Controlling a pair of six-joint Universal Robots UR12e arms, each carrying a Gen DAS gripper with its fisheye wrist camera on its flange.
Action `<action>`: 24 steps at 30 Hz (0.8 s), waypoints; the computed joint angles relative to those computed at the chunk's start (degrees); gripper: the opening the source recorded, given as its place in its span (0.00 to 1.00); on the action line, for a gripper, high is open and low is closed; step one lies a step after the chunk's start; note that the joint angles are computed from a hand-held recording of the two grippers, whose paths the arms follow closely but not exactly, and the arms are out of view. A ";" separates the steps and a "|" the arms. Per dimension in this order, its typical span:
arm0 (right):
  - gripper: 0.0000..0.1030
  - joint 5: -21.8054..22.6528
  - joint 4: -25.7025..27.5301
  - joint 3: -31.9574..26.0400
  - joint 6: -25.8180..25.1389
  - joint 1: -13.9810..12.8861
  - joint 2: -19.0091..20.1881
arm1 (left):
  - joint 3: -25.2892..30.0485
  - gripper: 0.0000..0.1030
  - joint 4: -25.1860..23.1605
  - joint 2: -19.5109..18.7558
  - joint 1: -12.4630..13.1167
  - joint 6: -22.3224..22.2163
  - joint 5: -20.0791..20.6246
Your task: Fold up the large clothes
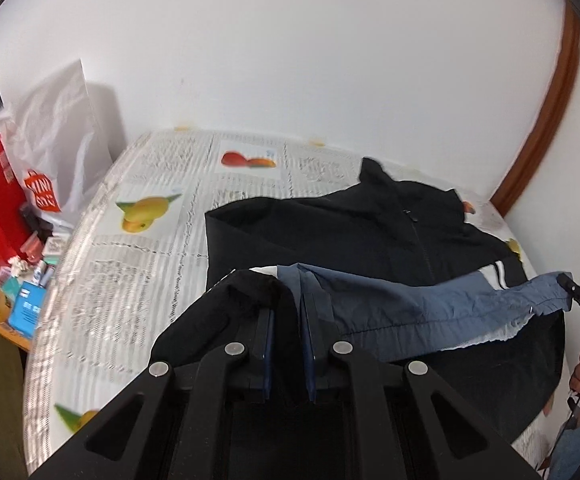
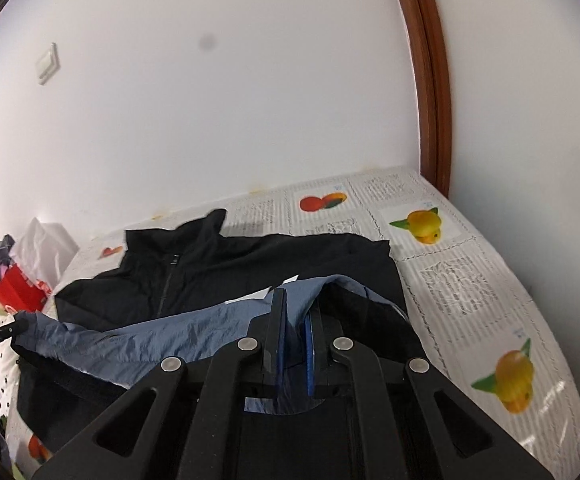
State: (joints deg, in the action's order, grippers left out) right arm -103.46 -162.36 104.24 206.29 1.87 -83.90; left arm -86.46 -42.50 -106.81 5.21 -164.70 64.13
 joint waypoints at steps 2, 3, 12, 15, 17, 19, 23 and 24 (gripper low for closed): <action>0.07 -0.02 0.99 -0.67 -0.12 -0.43 1.09 | 0.63 0.12 0.15 -0.98 -0.42 0.03 1.04; 0.08 -0.07 1.74 -1.12 -0.09 -0.66 1.73 | 1.15 0.12 0.13 -1.68 -0.71 0.23 1.65; 0.11 0.68 8.08 -4.22 2.10 -2.26 5.05 | 3.50 0.19 -1.61 -4.41 -1.76 -0.87 2.61; 0.20 1.46 10.70 -4.95 1.64 -2.41 4.85 | 4.04 0.39 -3.90 -4.24 -1.92 -0.24 2.13; 0.28 0.36 11.98 -5.20 1.14 -1.98 4.30 | 3.65 0.47 -4.12 -3.61 -1.81 0.83 0.85; 0.39 -2.00 10.09 -4.43 -0.44 -1.03 3.29 | 2.65 0.49 -2.83 -2.58 -1.49 1.29 -0.36; 0.43 -2.99 7.85 -2.38 -2.80 0.28 0.65 | 0.80 0.55 -2.84 -0.26 -0.01 2.22 -4.68; 0.43 -2.52 8.22 -2.17 -3.28 0.49 0.22 | -0.04 0.57 -2.06 0.41 0.29 2.39 -4.86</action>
State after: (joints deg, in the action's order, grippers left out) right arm -105.99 -154.13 102.08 203.01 2.36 -83.68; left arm -86.50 -44.55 -106.39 5.51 -162.31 59.27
